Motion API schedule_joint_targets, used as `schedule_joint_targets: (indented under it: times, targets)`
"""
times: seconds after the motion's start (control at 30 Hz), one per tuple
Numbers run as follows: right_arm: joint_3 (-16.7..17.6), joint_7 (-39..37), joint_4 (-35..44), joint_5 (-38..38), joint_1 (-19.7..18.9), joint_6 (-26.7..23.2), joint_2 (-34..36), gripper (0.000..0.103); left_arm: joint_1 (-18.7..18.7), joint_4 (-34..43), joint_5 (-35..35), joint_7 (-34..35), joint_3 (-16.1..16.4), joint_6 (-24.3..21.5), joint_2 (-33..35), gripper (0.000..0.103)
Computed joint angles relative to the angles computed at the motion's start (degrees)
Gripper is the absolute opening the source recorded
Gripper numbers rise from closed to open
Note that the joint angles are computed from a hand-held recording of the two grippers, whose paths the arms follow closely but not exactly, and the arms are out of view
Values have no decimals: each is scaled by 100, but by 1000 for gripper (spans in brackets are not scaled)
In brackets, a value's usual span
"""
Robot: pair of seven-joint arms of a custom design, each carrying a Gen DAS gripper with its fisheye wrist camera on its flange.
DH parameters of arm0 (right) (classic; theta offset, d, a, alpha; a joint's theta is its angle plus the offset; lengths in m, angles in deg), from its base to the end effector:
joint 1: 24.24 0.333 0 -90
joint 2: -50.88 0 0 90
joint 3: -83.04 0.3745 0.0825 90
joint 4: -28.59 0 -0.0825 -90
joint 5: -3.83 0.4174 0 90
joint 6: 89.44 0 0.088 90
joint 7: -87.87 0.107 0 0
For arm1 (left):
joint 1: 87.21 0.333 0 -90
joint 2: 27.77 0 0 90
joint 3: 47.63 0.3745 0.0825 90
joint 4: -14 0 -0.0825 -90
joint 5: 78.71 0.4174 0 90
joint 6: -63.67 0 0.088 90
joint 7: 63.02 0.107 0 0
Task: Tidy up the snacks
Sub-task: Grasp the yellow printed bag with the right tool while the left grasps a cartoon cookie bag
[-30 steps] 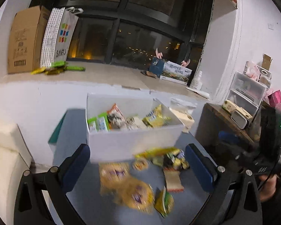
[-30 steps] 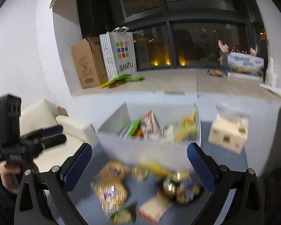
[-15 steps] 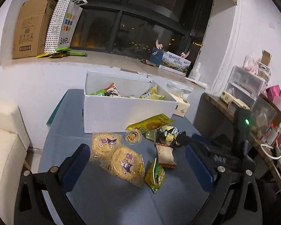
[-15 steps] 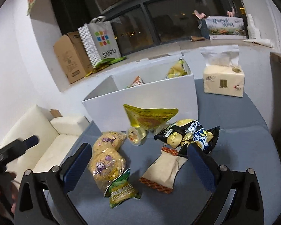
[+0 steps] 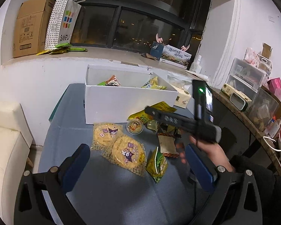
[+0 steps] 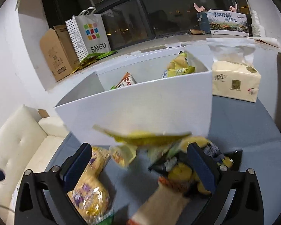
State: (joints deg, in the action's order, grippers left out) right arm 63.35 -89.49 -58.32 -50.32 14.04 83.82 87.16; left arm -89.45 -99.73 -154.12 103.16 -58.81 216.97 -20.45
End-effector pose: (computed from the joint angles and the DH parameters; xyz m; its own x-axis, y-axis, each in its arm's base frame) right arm 0.7134 0.3744 0.4085 -0.0695 -0.9510 -0.3012 -0.5549 0.2878 -0.7805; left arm 0.6393 -0.1172 0.4870 -0.5640 -0.7847 0.2571 -0.5820 0.1568 -0.7979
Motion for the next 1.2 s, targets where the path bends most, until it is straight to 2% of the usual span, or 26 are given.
schedule_joint_targets:
  times: [0.07, 0.13, 0.17, 0.2, 0.27, 0.33, 0.4, 0.53, 0.6, 0.7, 0.8, 0.83, 0.87, 0.93, 1.03, 1.13, 1.2]
  targets:
    - [252, -312, 255, 262, -213, -198, 131, 103, -2, 24, 71, -103, 8, -7, 34, 103]
    - [738, -937, 508, 723, -556, -550, 241, 103, 6, 26, 126, -193, 10, -7, 55, 103]
    - [833, -1069, 588, 896, -635, -584, 296, 100, 14, 29, 132, -207, 8, -6, 62, 103]
    - [827, -1125, 611, 974, -645, -511, 328, 80, 22, 25, 125, -206, 7, 13, 68, 103]
    - [732, -1194, 611, 1074, -553, -575, 326, 61, 34, 32, 154, -258, 8, 31, 89, 103]
    - [616, -1150, 510, 1085, -457, -555, 267, 58, 51, 50, 167, -324, 5, 49, 116, 103]
    - [464, -1004, 333, 1020, -374, -330, 184, 57, 63, 84, 205, -384, 0, 55, 155, 103]
    - [-20, -614, -44, 778, -52, 180, -43, 55, 75, 204, 410, -520, -31, 86, 295, 103]
    - [-425, -308, -248, 557, 265, 396, -200, 55, 50, 357, 723, -763, -40, 106, 456, 103]
    - [-1324, 257, -635, -50, 1020, 672, -490, 55, -99, 821, 1948, -1921, 33, 82, 917, 103]
    - [-2275, 1108, -990, -921, 1864, 811, -750, 55, -388, 1532, 3300, -3309, 270, -149, 1513, 103]
    - [-2385, 1244, -1053, -1078, 1983, 785, -822, 55, -615, 1799, 3915, -3920, 487, -200, 1722, 103]
    - [-2633, 1549, -1153, -1371, 2212, 809, -896, 55, -887, 2137, 4608, -4525, 752, -302, 1970, 103]
    - [-3091, 2184, -1327, -1992, 2658, 768, -1017, 55, -1153, 2628, 5337, -5127, 1002, -414, 2339, 103]
    - [-3242, 2778, -1549, -2637, 2892, 693, -1253, 55, -1514, 3454, 6306, -6059, 1402, -860, 2919, 103]
    - [-3229, 3190, -1666, -3149, 2982, 525, -1417, 55, -1443, 3883, 6625, -6234, 1251, -1115, 3225, 103]
    - [-3094, 3143, -1752, -3231, 2940, 397, -1525, 55, -1415, 4003, 6851, -6363, 1176, -1185, 3337, 101]
